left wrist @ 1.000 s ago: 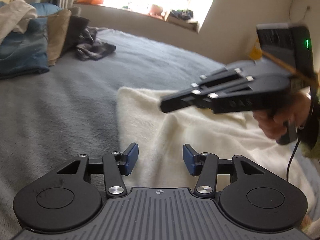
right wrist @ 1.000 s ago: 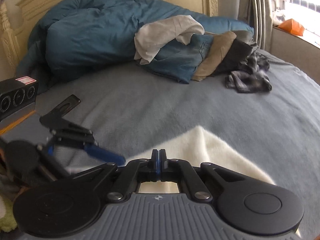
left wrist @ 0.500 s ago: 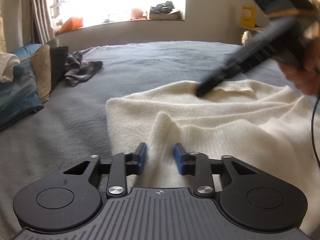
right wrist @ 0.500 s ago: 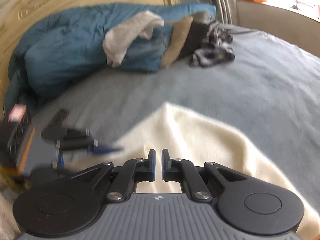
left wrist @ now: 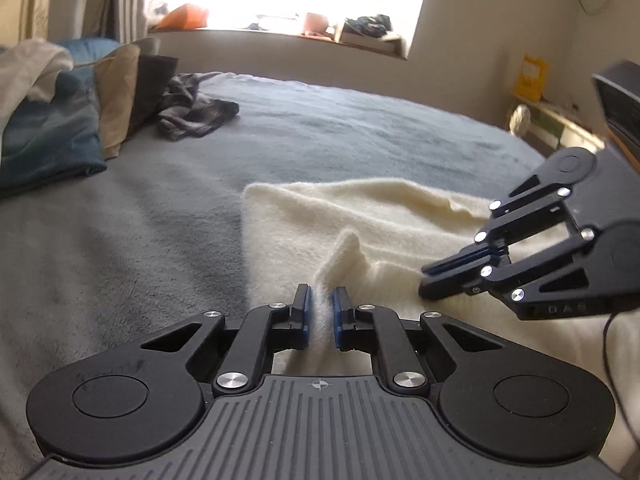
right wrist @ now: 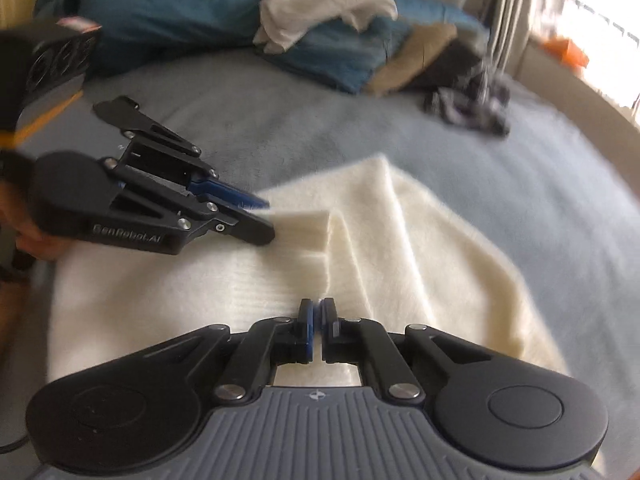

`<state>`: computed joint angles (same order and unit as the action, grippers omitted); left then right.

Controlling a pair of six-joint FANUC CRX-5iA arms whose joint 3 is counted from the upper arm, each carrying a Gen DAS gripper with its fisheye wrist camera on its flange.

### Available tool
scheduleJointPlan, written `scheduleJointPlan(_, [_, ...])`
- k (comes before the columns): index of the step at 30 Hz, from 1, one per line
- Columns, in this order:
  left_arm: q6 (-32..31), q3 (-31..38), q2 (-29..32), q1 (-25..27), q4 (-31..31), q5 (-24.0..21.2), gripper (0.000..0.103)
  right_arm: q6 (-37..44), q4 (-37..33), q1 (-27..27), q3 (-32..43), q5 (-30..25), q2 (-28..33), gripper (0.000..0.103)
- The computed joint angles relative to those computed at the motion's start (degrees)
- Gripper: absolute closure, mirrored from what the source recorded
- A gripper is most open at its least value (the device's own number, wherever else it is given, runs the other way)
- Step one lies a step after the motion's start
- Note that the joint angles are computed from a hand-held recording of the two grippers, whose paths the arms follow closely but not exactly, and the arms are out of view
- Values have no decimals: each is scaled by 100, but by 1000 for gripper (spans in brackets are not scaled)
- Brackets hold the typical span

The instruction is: Fold clothes

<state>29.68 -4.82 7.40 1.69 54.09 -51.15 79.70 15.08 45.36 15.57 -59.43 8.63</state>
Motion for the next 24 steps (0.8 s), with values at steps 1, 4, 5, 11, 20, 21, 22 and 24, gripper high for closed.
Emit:
scheduleJointPlan(1, [59,-9,14,25,97,-35,93,-132,277,71,-128,126,-48,101])
scheduleJointPlan(4, [368,48,118,107,290,-219,93,-296,779,168,-269,268,-56,101])
scheduleJointPlan(5, [578,139,206,141,276,-351,93,-289,837,178,-262,235,-19,101])
scheduleJointPlan(11, [1201,320,430,277,532,-682,91,-331,989,185,-232,118,136,101])
scheduleJointPlan(20, [92,607,393,41,-100,-658,68,-334,1002,154,-197,57,222,101])
scheduleJointPlan(21, [-36,577,335,-31,-273,-494,68,-352,1036,159,-217,86,218,101])
scheduleJointPlan(22, [-173,535,272,-106,-434,-318,68,-374,1073,166,-243,119,212,101])
scheduleJointPlan(24, [-450,424,148,-242,-668,39,68,-417,1147,179,-292,181,200,101])
